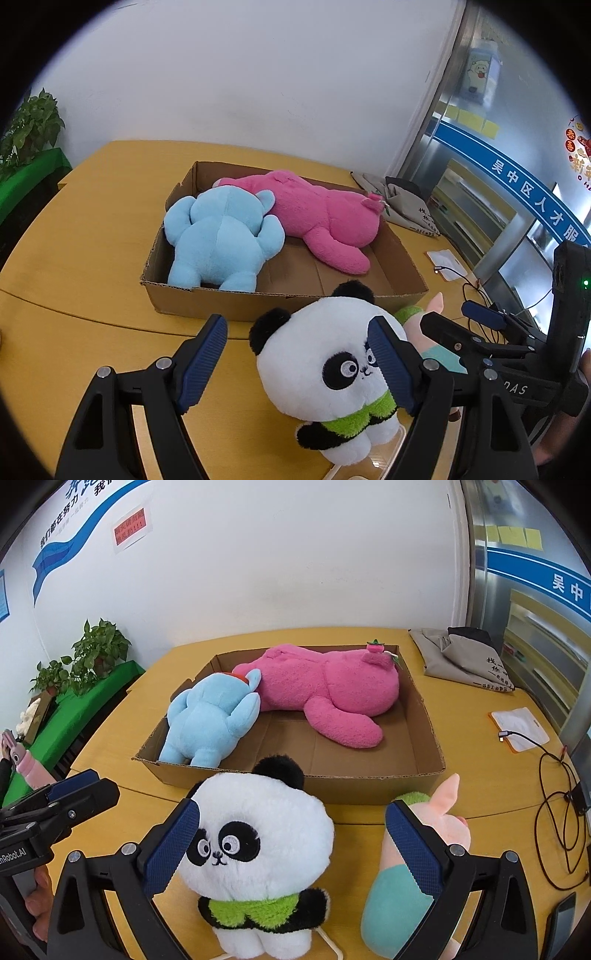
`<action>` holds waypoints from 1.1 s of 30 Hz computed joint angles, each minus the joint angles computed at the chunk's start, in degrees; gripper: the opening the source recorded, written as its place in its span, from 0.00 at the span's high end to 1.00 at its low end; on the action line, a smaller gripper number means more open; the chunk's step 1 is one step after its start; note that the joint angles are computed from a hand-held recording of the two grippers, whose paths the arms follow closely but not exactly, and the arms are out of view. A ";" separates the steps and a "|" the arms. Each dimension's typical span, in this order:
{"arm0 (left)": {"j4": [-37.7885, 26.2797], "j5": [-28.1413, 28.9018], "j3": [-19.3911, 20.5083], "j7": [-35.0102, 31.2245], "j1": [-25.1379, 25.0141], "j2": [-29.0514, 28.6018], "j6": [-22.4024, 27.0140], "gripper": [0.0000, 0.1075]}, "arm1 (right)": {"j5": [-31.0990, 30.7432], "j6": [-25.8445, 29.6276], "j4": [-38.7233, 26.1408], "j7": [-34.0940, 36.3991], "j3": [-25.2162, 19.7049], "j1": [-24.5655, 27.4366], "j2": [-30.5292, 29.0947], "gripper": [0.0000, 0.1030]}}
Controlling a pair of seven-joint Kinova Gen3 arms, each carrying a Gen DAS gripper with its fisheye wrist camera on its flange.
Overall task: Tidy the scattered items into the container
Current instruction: 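Move both grippers to the white-and-black panda beside the box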
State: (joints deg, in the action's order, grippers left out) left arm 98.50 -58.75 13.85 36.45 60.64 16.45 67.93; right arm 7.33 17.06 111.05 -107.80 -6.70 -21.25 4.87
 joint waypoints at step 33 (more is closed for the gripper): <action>9.28 -4.63 -0.16 8.49 -3.20 -2.08 -13.67 0.27 | -11.43 -1.83 0.52 14.82 -3.54 5.43 2.67 0.00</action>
